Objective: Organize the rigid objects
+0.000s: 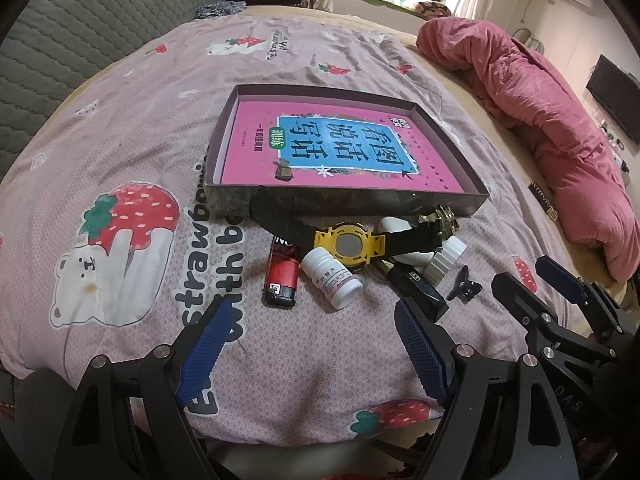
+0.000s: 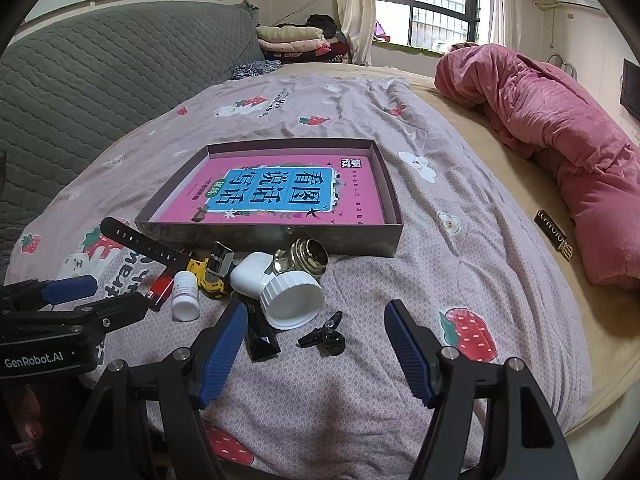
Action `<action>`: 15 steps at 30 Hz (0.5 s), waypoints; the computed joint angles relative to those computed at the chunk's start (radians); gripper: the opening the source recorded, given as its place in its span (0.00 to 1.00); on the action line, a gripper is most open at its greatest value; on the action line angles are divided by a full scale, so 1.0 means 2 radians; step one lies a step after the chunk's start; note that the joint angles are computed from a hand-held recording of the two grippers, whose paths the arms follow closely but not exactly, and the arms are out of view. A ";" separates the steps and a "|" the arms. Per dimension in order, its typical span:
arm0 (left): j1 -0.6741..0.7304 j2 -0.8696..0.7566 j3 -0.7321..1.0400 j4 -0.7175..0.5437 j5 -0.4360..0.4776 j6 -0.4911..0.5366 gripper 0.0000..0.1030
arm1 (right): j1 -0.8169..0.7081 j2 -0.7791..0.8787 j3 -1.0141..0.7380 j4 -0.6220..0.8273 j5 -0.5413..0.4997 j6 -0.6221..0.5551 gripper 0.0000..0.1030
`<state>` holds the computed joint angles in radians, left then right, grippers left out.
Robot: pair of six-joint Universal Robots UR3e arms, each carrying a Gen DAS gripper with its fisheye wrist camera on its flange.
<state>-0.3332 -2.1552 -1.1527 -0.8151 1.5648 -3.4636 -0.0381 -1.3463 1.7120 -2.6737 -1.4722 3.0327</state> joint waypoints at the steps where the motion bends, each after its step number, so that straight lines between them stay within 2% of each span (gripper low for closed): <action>1: 0.001 0.001 0.000 0.000 -0.001 0.000 0.81 | -0.001 0.000 0.000 0.000 0.001 0.001 0.68; 15: 0.005 0.008 -0.010 0.007 -0.016 0.000 0.81 | -0.018 -0.010 0.007 0.000 0.009 0.002 0.68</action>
<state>-0.3232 -2.1396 -1.1729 -0.8019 1.5324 -3.4627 -0.0745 -1.3657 1.7252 -2.6734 -1.4542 3.0366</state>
